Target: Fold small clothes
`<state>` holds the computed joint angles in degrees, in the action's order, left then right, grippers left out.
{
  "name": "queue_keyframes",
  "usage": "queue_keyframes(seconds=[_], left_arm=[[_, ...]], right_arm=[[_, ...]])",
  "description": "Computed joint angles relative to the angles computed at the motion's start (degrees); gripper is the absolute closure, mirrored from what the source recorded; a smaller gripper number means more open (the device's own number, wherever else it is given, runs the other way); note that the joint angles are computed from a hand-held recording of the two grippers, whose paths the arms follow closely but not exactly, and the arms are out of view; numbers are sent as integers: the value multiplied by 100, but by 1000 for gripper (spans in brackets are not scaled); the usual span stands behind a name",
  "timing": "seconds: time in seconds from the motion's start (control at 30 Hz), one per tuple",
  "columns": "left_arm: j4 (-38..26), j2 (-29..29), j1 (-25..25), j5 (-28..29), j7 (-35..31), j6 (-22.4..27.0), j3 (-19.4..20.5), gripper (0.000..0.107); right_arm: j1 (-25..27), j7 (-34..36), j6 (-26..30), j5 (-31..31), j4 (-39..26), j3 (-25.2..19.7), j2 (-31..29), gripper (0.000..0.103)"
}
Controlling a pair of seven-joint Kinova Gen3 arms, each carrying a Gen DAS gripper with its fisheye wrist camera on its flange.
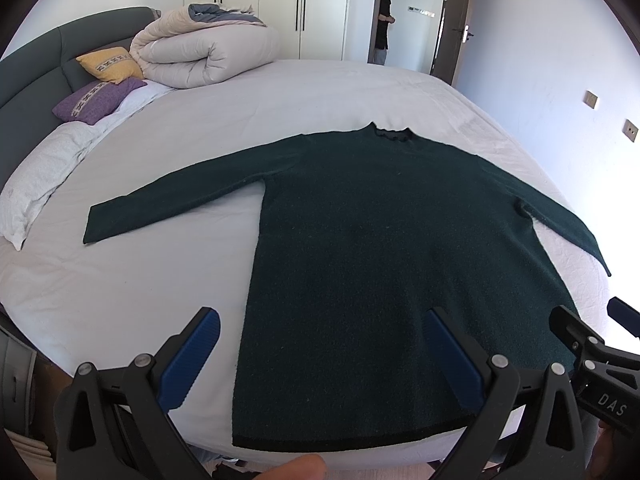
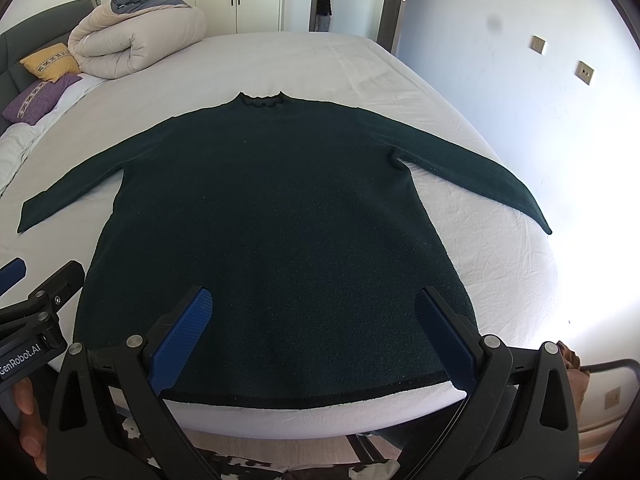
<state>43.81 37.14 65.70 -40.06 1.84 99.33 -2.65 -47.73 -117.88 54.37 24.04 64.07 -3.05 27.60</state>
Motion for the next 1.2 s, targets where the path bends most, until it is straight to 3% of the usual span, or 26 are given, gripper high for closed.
queue_keyframes(seconds=[0.1, 0.23, 0.37, 0.47, 0.67, 0.73, 0.8, 0.87, 0.93, 1.07, 1.13, 1.2], left_arm=[[45, 21, 96, -144, 31, -64, -63, 4], [-187, 235, 185, -342, -217, 89, -188, 4], [-218, 321, 239, -155, -564, -42, -531, 4], [198, 127, 211, 145, -593, -558, -753, 4], [1293, -590, -952, 131, 163, -1956, 653, 4], [1645, -699, -1140, -55, 402, -2390, 841, 4], [1656, -677, -1149, -20, 306, -2517, 765, 4], [1548, -638, -1356, 365, -17, -2684, 807, 4], [1468, -599, -1245, 619, -45, -2707, 449, 4], [1600, -636, -1093, 558, 83, -2905, 58, 5], [1700, -690, -1043, 779, -13, -3183, -199, 5], [1826, -745, -1166, 848, -50, -3498, -184, 5]], right_arm=[[58, -14, -19, 23, 20, -61, 8, 0], [543, -182, 74, 344, -41, -757, 96, 0], [708, -42, -86, 28, -71, -638, 151, 0], [904, 133, -336, -414, -77, -421, 174, 0], [2271, 584, -912, -1494, -214, -824, 375, 0], [2802, 593, -1069, -1960, -376, -936, 566, 0], [3333, 490, -1316, -2426, -528, -1074, 784, 0], [3864, 224, -1408, -2892, -852, -1156, 1083, 0], [4394, 131, -1246, -3358, -1383, -1386, 1518, 0], [5180, -149, -971, -4290, -2445, -1885, 2559, 4], [5267, -186, -794, -4756, -2976, -1816, 2994, 13], [5223, -409, -617, -5222, -3506, -1490, 3329, 16]])
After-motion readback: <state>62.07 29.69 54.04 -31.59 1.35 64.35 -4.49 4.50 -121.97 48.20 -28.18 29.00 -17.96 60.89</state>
